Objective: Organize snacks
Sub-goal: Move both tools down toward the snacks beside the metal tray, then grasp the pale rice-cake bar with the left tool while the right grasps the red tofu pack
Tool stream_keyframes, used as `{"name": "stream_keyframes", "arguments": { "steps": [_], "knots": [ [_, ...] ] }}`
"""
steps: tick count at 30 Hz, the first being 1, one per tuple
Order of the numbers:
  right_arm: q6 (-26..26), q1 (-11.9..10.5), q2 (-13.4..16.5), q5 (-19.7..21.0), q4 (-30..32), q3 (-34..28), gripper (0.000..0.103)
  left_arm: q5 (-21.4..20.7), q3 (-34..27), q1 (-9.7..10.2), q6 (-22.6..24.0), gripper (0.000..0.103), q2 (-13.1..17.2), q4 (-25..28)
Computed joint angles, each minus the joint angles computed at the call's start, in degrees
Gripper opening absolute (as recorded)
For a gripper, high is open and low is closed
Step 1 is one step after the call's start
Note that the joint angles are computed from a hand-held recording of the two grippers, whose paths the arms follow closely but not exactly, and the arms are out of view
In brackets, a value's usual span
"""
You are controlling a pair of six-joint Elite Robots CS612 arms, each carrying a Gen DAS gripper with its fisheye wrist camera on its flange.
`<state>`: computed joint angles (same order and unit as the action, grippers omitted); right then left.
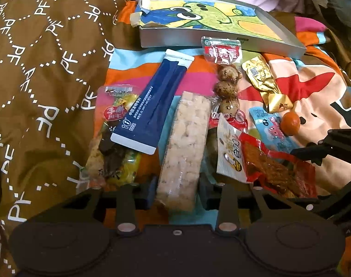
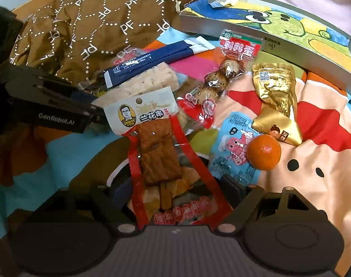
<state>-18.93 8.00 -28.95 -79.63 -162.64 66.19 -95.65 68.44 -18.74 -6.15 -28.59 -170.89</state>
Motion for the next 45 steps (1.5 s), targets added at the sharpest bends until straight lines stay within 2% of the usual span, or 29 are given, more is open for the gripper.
{"name": "stream_keyframes", "arguments": {
  "steps": [12, 14, 18, 23, 26, 27, 28, 34, 39, 42, 43, 45],
  "knots": [
    [-1.3, 0.4, 0.3, -1.0, -3.0, 0.3, 0.079, 0.6, -2.7, -0.20, 0.4, 0.039, 1.6, 0.9],
    [-2.1, 0.7, 0.4, -2.5, -4.5, 0.4, 0.078, 1.2, -2.2, -0.37, 0.6, 0.038, 1.5, 0.0],
    [-6.3, 1.9, 1.0, -8.2, -9.5, 1.0, 0.075, 1.6, -1.3, -0.57, -1.0, 0.036, 1.0, -0.6],
    [-9.2, 2.5, 1.4, -10.8, -11.4, 1.0, 0.073, 1.2, 0.1, -0.86, -3.6, 0.035, 0.1, -0.4],
    [-9.0, 2.4, 1.3, -10.2, -11.0, 1.0, 0.064, 1.6, 0.7, -1.08, -4.4, 0.035, -0.3, -0.3],
    [-8.6, 2.3, 1.3, -9.5, -10.6, 1.0, 0.056, 1.6, 0.9, -1.07, -4.9, 0.035, -0.4, -0.4],
    [-8.0, 2.0, 1.1, -7.5, -9.1, 1.0, 0.041, 1.4, 1.0, -1.05, -5.4, 0.035, -0.4, -0.4],
    [-6.5, 1.8, 1.2, -6.6, -7.8, 0.6, 0.041, 0.8, 2.1, -0.90, -8.0, 0.035, -0.8, -2.0],
    [-9.8, 2.5, 1.4, -9.2, -10.8, 1.1, 0.039, 0.7, 3.9, -0.92, -10.2, 0.035, -1.1, -5.1],
    [-13.1, 3.1, 1.7, -11.1, -13.8, 1.5, 0.032, 1.0, 4.2, -1.07, -9.5, 0.035, -1.2, -5.8],
    [-14.4, 3.3, 1.8, -11.4, -15.2, 1.8, 0.019, 1.0, 4.2, -1.09, -9.5, 0.035, -1.3, -5.9],
    [-16.4, 3.6, 1.9, -11.9, -16.4, 2.0, 0.019, 1.2, 4.2, -1.15, -9.4, 0.035, -1.3, -5.7]
  ]
}}
